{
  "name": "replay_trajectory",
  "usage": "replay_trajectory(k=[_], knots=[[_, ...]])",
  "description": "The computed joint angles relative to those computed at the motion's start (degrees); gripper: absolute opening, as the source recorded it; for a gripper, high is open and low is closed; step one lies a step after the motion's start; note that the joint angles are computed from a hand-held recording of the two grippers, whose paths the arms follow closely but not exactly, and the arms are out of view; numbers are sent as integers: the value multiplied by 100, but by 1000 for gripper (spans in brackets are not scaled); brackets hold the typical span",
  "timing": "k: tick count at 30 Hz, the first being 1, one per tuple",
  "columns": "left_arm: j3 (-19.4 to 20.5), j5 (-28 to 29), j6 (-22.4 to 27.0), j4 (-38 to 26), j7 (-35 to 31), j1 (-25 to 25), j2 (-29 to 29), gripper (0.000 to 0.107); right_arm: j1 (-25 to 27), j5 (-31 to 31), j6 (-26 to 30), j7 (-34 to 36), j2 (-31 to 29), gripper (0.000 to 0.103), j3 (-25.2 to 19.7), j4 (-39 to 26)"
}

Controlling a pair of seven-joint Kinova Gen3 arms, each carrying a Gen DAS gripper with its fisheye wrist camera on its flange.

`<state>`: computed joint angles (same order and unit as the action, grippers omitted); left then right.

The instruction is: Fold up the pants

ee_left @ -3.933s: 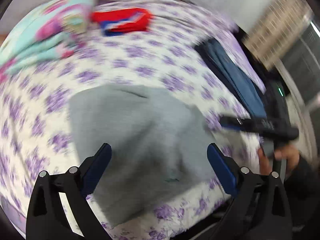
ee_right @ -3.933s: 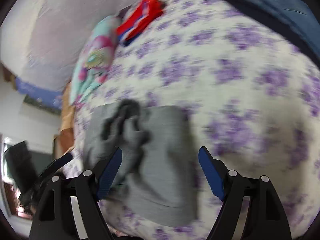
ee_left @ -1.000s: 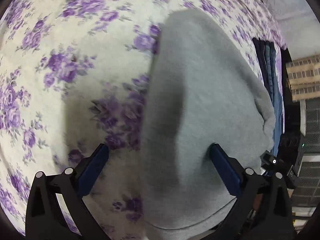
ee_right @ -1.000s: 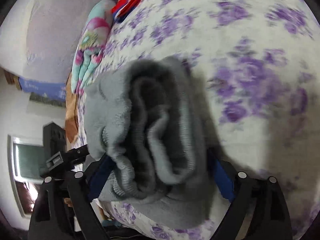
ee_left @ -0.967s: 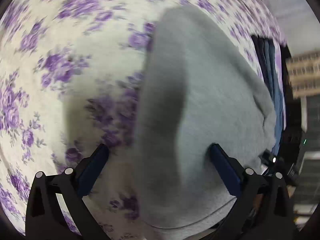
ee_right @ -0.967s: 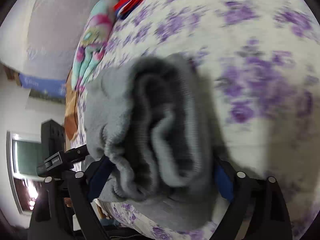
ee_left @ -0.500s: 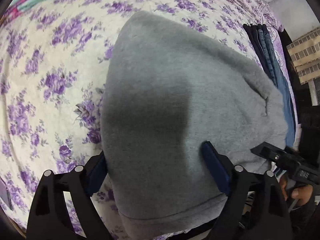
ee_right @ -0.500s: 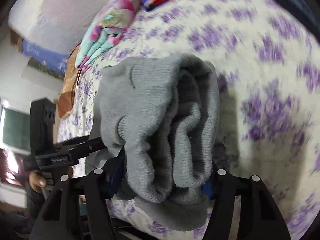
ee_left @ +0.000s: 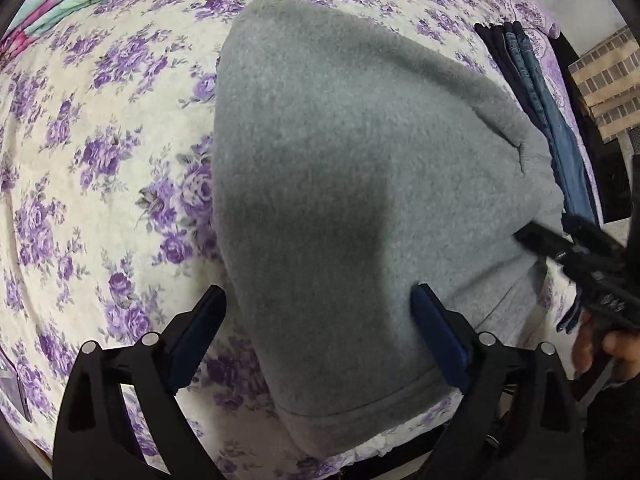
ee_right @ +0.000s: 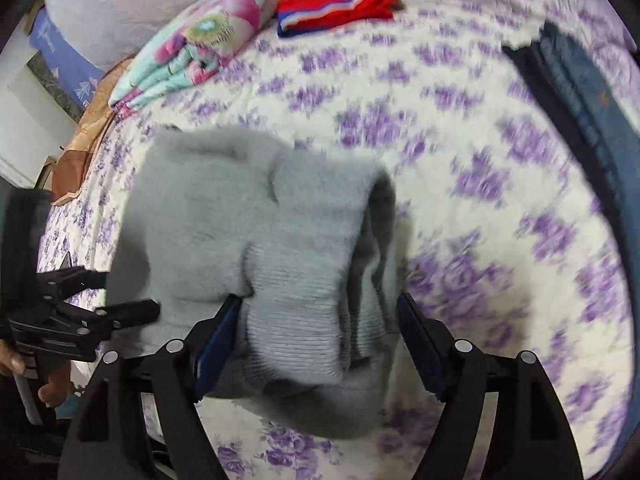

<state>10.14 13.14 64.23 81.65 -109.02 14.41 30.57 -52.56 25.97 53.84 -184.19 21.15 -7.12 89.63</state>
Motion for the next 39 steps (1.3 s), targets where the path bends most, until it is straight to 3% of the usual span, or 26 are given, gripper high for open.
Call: replay_trajectory(k=[4, 6, 8, 9, 10, 12, 13, 16, 17, 18, 21, 23, 24, 25, 27, 31, 33, 36, 38, 39], knots=[[-20, -78, -26, 48, 16, 7, -51, 91, -903, 647, 853, -92, -11, 78, 703, -396], [-26, -67, -39, 93, -6, -10, -87, 91, -981, 906, 904, -147, 26, 78, 759, -558], [-53, -45, -63, 169, -68, -41, -140, 92, -634, 874, 583, 62, 55, 64, 457, -642], [-61, -48, -85, 209, -63, -42, -165, 92, -368, 826, 350, 152, 75, 46, 210, -644], [-66, -51, -118, 253, -63, -42, -191, 93, -103, 741, 117, 222, 107, 36, -42, -642], [-75, -63, -218, 360, -31, -16, -235, 94, 324, 443, -310, 546, 289, 31, -319, -709], [-80, -63, -283, 446, -33, -23, -267, 96, 418, 214, -411, 748, 428, 23, -298, -740], [-49, -59, -406, 669, -166, -88, -313, 99, 430, -203, -448, 1039, 559, 14, -93, -651], [-28, -23, -414, 719, -247, -131, -324, 99, 363, -229, -395, 1018, 541, 1, 19, -601], [-7, -18, -380, 744, -342, -178, -345, 99, 209, -296, -248, 944, 510, 0, 236, -570], [33, -13, -195, 694, -597, -333, -430, 98, 193, -312, -367, 607, 279, 3, 288, -351], [54, 78, -85, 601, -743, -494, -507, 97, 185, -184, -445, 430, 125, 17, 218, -285], [12, 182, -158, 587, -897, -565, -624, 97, 21, -47, -344, 369, 104, 42, 325, -344], [57, 223, -266, 576, -958, -657, -701, 97, -112, 172, -184, 263, 116, 56, 373, -442], [28, 216, -461, 398, -800, -649, -733, 97, -219, 544, -113, 183, 144, 58, 400, -597], [-439, -220, -637, -281, 118, 143, -310, 97, 60, 503, -364, 390, 384, 65, 370, -837], [-272, -355, -415, -799, 499, 212, 153, 97, 319, 319, -405, 745, 633, 67, 282, -983], [-365, -635, 125, -1396, 1075, 549, 798, 99, 449, -19, -100, 1232, 910, 64, 281, -1098], [-407, -541, 267, -1423, 1299, 516, 815, 98, 319, 25, -286, 1114, 686, 67, 367, -887], [-281, -455, 198, -1296, 1272, 365, 703, 98, 144, 34, -519, 916, 420, 75, 527, -640]])
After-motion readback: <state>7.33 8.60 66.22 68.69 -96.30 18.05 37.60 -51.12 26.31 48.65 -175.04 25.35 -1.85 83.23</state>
